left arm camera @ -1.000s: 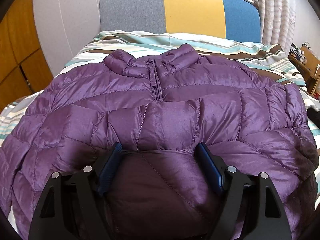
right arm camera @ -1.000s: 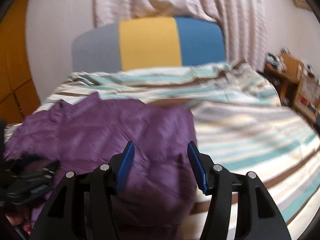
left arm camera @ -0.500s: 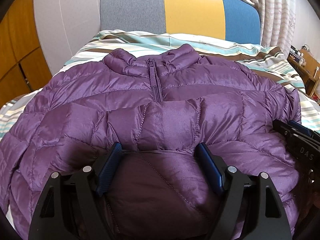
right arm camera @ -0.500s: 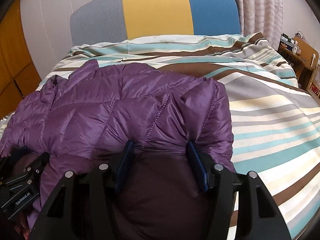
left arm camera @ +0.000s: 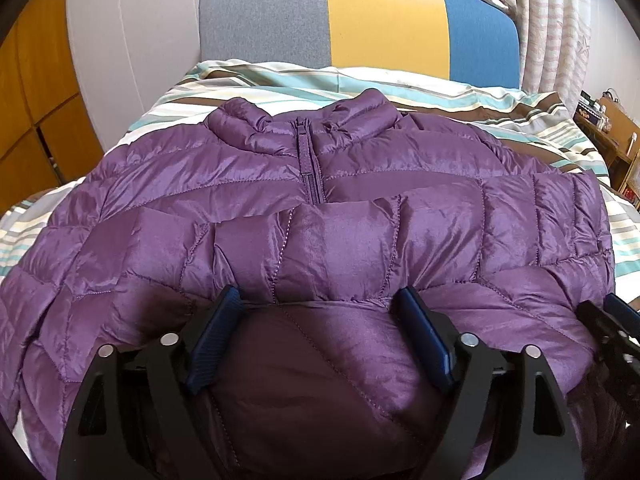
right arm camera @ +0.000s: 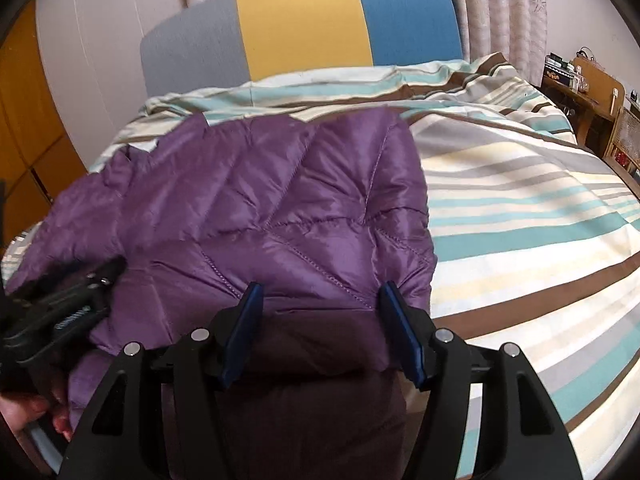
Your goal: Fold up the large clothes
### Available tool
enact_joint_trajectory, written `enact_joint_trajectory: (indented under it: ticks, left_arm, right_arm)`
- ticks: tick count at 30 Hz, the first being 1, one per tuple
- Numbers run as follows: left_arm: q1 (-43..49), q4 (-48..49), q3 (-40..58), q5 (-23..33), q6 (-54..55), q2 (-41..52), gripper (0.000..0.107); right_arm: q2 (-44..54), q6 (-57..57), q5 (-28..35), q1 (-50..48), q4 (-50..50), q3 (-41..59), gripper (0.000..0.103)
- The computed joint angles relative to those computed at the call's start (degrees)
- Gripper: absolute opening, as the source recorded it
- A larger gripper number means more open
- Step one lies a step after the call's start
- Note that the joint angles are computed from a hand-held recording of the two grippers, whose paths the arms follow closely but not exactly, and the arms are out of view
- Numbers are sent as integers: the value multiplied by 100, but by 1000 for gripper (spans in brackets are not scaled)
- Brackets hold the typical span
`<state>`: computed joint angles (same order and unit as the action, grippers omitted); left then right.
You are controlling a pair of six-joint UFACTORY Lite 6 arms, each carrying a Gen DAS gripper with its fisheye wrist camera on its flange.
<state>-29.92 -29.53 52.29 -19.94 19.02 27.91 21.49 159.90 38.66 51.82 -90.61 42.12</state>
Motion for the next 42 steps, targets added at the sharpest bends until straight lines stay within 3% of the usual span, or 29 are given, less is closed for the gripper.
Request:
enact_joint_trajectory:
  ticks: [5, 8, 12, 17, 26, 31, 34, 38, 42]
  left_arm:
    - [36, -698, -98, 378, 870, -362, 91]
    - [156, -960, -415, 213, 1187, -712, 91]
    - [601, 270, -560, 320, -137, -649, 92]
    - [543, 54, -550, 362, 112, -657, 98]
    - [1782, 4726, -2143, 364, -4276, -2557, 100]
    - [3259, 7724, -2852, 101, -6652, -3599, 100]
    - [4615, 9359, -3075, -434, -7775, -3979, 100]
    - [6267, 10465, -3053, -1014, -8271, -4036, 100]
    - [7461, 11083, -2648, -1279, -8567, -3322, 100]
  right_arm:
    - [263, -370, 90, 70, 316, 221, 63]
    - [264, -274, 85, 75, 245, 179, 63]
    - [317, -437, 136, 114, 396, 252, 63]
    - [360, -572, 176, 121, 506, 304, 64]
    - [443, -748, 237, 128, 643, 392, 64]
    - [459, -749, 237, 128, 647, 414, 64]
    - [458, -757, 240, 127, 650, 412, 64]
    - [460, -751, 241, 132, 652, 419, 64]
    - [463, -754, 243, 134, 656, 421, 64]
